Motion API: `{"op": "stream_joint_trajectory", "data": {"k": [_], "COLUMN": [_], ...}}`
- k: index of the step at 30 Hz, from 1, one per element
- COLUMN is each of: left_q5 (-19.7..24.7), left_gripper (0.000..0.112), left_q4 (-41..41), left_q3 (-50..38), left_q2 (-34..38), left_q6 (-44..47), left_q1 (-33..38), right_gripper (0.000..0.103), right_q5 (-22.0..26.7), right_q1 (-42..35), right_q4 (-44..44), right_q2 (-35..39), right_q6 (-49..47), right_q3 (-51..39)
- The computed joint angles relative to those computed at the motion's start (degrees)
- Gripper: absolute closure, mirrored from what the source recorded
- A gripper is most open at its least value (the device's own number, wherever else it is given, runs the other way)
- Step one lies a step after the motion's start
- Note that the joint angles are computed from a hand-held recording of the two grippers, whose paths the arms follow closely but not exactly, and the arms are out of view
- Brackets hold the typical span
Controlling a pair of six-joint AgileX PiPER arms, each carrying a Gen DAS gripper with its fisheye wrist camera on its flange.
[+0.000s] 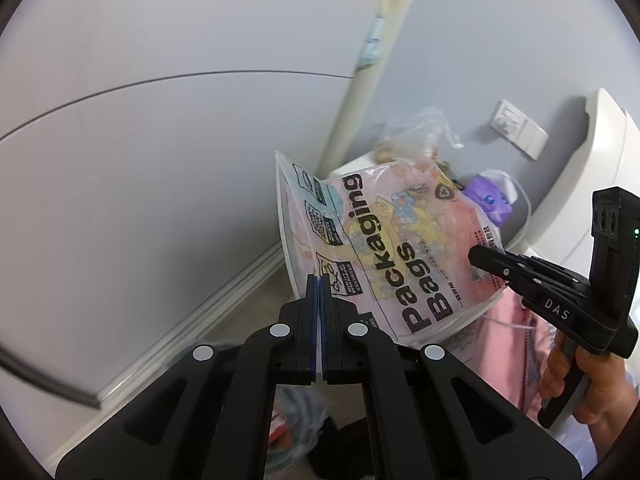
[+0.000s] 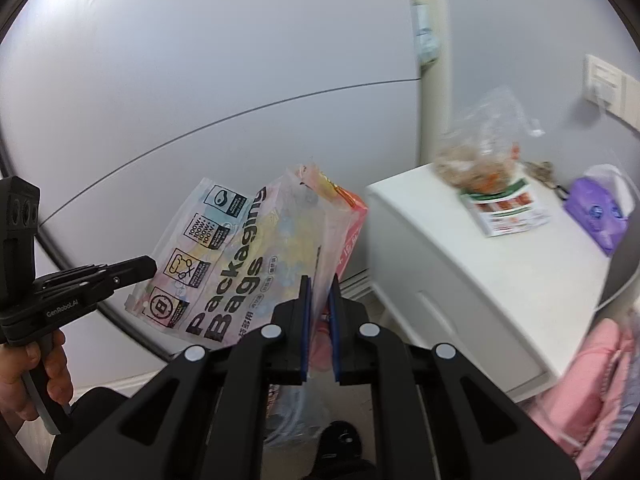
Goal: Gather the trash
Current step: 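Lift the pink bag and carry it over the bin with the right gripper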
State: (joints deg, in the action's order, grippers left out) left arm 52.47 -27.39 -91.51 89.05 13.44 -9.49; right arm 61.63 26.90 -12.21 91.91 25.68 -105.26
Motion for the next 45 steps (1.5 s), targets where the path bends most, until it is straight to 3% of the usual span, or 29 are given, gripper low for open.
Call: {"op": "stream_joint_trajectory", "data": {"k": [5, 12, 20, 45], "left_q5": [-0.9, -1.1, -2.7, -12.1], "left_gripper": [0.112, 0.112, 0.112, 0.112], "left_q4": [-3.4, -5.5, -4.8, -3.1], "left_q3": [9.6, 16.6, 22.7, 31.9], "left_q2": [-4.9, -8.0, -8.5, 7.6], "left_q6": [5.6, 10.2, 10.9, 13.2], "left_q1": [6.9, 12.4, 14.0, 12.1], "right_gripper": [0.093, 0.093, 0.093, 0.093], "right_q5": [0.9, 1.0, 0.1, -2.3], "right_q1": [5.3, 10.5, 12.5, 10.9], "right_q4": [-0.6, -0.8, 1.4, 10.7], "right_q2": [3.4, 7.4, 10.9, 26.8], "right_q6": [1.6, 3.1, 2.9, -3.5], "right_q3": [-1.8, -2.8, -1.5, 1.2]}}
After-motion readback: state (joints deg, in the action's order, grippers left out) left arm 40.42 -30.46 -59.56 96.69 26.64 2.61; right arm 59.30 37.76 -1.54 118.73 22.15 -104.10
